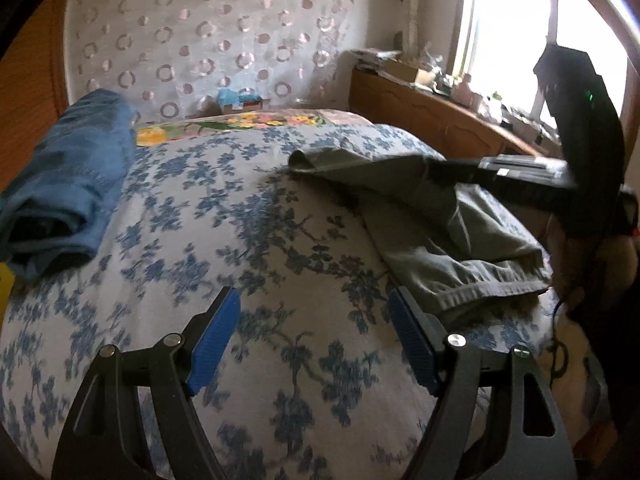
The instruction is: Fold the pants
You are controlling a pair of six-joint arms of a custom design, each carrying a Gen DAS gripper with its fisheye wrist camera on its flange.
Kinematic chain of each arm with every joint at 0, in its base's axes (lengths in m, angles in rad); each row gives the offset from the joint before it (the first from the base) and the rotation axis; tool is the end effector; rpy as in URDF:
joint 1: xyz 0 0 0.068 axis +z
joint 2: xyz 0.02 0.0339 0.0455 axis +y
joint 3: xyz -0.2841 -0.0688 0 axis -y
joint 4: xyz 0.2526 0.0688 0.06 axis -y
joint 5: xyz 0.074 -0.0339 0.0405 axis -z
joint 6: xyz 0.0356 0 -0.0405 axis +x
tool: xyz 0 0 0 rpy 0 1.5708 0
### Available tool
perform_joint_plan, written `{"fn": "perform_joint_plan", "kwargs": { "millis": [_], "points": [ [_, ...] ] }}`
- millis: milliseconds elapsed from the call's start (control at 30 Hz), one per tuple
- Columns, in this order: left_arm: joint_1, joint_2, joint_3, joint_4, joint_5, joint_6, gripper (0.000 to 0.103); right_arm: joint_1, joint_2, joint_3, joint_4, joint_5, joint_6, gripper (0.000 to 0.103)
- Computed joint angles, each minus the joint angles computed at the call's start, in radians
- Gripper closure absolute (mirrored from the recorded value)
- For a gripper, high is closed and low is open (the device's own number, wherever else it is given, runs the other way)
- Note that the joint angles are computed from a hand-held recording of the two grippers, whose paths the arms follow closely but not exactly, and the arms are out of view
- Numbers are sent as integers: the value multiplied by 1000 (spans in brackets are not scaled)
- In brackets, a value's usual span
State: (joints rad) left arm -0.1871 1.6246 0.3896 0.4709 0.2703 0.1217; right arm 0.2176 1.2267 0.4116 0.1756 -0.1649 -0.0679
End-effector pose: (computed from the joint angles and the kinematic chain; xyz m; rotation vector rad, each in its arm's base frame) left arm 0.2472 -0.0565 0.1035 0.4903 2.2738 -0.3480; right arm 0.2220 0.0551 0.1731 -0.4054 2.1755 0.2653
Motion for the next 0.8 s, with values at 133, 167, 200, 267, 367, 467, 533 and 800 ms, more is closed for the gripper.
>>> {"fn": "perform_joint_plan", "kwargs": {
  "millis": [133,167,200,267,367,467,533,800],
  "points": [
    [-30,46,75,-21,-9,-18,25,-104,7,20,-27,-16,-51,97],
    [-37,50,84,-25,-11,-22,25,-126,4,23,-34,-18,-61,97],
    [-45,54,92,-27,-12,-27,25,-151,3,30,-41,-18,-73,97],
    [-63,58,103,-33,-9,-32,25,-193,16,55,-55,-16,-93,97],
    [-89,63,107,-32,-16,-33,25,-241,55,99,-63,-4,-110,97],
    [-105,74,114,-38,-17,-34,25,-275,103,153,-82,14,-118,97],
    [-110,84,119,-40,-17,-35,25,-288,134,179,-83,30,-119,97],
    [-115,115,136,-47,-7,-32,25,-250,250,261,-82,140,-101,97]
  ]
}}
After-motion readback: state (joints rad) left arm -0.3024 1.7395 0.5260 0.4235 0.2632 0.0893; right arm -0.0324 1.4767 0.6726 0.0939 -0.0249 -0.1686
